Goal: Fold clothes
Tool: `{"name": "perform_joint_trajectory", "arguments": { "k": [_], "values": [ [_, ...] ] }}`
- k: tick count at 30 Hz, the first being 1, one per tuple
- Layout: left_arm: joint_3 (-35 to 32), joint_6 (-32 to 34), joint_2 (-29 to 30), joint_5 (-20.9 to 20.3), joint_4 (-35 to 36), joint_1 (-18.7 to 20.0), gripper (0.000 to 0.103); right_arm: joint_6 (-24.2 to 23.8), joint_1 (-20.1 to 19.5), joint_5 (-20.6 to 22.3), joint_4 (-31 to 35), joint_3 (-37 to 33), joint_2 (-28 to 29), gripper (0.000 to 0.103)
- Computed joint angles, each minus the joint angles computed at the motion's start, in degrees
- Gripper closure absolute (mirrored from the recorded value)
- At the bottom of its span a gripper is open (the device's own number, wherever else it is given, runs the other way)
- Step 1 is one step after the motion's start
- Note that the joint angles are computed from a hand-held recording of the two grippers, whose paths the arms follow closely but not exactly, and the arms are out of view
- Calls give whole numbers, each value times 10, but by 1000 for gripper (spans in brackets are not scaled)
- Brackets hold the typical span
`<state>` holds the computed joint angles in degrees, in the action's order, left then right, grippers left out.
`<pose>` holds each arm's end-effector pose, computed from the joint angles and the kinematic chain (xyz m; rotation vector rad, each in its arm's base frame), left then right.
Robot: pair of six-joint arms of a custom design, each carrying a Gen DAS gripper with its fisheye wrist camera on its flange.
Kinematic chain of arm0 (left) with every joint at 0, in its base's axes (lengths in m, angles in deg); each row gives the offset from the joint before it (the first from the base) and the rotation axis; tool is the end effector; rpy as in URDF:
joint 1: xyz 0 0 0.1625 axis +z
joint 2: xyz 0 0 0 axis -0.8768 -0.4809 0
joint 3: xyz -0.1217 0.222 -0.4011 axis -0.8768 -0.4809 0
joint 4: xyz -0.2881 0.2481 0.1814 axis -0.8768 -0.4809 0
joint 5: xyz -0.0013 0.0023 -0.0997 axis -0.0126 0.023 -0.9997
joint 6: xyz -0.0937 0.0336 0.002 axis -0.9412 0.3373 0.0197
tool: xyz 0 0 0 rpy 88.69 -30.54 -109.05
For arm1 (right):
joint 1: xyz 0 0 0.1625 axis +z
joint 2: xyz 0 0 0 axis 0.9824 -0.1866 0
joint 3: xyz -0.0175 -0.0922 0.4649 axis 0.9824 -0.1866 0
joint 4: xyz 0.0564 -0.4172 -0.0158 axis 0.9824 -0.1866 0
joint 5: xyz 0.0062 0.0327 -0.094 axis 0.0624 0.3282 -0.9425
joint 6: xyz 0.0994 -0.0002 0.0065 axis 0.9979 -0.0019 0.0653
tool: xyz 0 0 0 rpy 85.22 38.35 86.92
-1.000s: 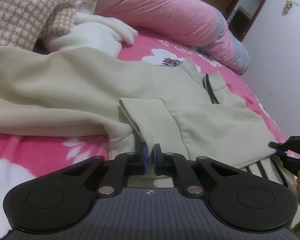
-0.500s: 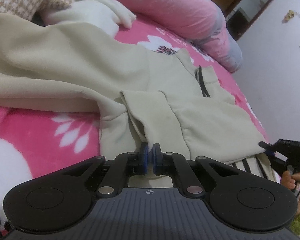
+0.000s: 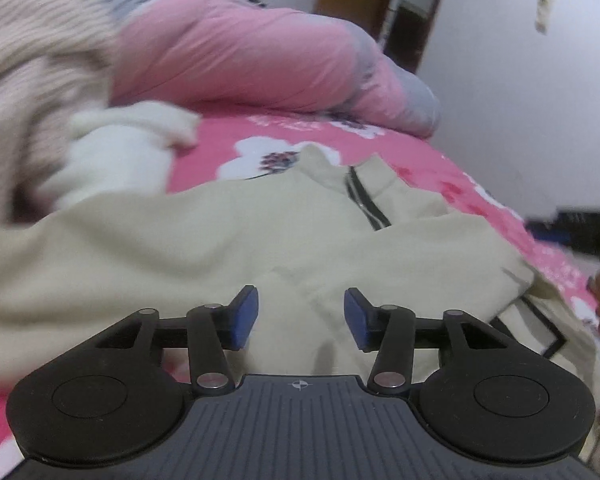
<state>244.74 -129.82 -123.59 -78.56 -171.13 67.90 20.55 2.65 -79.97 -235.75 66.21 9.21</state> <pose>-0.1852 -0.2425 0.0956 0.1532 2.2329 -1.2753 0.0745 -0.4070 0.2303 0.6276 -2.4828 1.1124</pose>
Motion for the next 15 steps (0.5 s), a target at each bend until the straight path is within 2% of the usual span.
{"name": "perform_joint_trajectory", "arguments": {
  "k": [1,2,4,5,6,7,9,11,12,15],
  "values": [
    [-10,31,29,8,-33,29,55,-31,2,-3,-21,-13,29,74],
    [-20,39,51,10,-42,54,55,-48,13,-23,-46,-29,63,75],
    [-21,44,95,21,-81,83,55,-122,25,-114,-95,-77,143,76],
    [-18,43,108,30,-86,78,55,-131,14,-139,-85,-98,164,75],
    [-22,45,109,32,-66,74,55,-116,9,-140,-65,-107,160,75],
    [-25,44,109,34,-47,71,55,-81,-2,-119,-32,-109,143,75],
    [-20,48,114,37,-56,68,55,-41,7,-115,5,-114,114,76],
    [-9,45,123,39,-89,65,55,-36,2,-61,26,-111,91,76],
    [-6,46,127,41,-99,65,54,-38,1,-53,30,-119,93,76],
    [-11,52,128,43,-99,68,54,-38,-3,-115,72,-178,137,75]
  ]
}}
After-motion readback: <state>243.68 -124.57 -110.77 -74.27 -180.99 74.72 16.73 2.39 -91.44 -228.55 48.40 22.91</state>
